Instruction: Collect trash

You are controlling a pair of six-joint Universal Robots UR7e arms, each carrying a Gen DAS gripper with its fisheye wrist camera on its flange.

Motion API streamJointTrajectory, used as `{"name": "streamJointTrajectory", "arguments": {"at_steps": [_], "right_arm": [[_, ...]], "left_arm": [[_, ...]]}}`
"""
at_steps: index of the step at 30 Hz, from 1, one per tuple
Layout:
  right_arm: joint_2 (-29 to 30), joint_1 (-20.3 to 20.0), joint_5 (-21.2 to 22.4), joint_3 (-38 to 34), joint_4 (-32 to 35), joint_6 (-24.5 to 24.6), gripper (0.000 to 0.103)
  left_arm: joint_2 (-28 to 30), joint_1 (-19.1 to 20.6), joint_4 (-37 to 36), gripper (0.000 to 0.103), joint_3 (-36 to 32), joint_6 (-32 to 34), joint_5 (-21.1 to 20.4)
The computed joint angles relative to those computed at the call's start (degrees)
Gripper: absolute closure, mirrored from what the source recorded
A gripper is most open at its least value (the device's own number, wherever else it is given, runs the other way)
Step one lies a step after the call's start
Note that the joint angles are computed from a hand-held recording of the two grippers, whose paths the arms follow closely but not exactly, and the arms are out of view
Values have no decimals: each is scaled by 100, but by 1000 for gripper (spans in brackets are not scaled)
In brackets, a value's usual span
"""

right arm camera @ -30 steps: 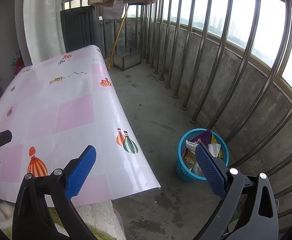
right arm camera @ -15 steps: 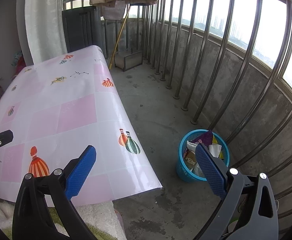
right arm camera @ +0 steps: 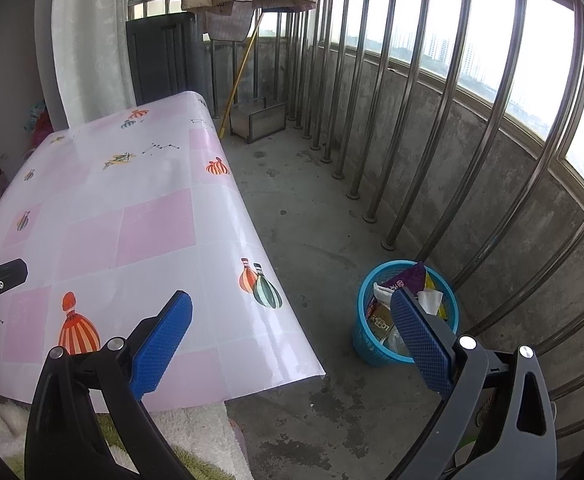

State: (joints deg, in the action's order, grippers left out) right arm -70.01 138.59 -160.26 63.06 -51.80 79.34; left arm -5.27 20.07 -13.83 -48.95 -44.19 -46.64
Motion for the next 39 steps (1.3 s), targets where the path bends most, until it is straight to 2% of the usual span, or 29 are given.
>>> {"name": "streamJointTrajectory", "arguments": {"at_steps": [20, 39], "right_arm": [[-20, 13, -3, 76, -283, -264, 6], [-87, 5, -6, 191, -389, -300, 6]], "left_arm": [[-38, 15, -67, 9, 95, 0, 23], [-18, 24, -30, 9, 76, 37, -7]]}}
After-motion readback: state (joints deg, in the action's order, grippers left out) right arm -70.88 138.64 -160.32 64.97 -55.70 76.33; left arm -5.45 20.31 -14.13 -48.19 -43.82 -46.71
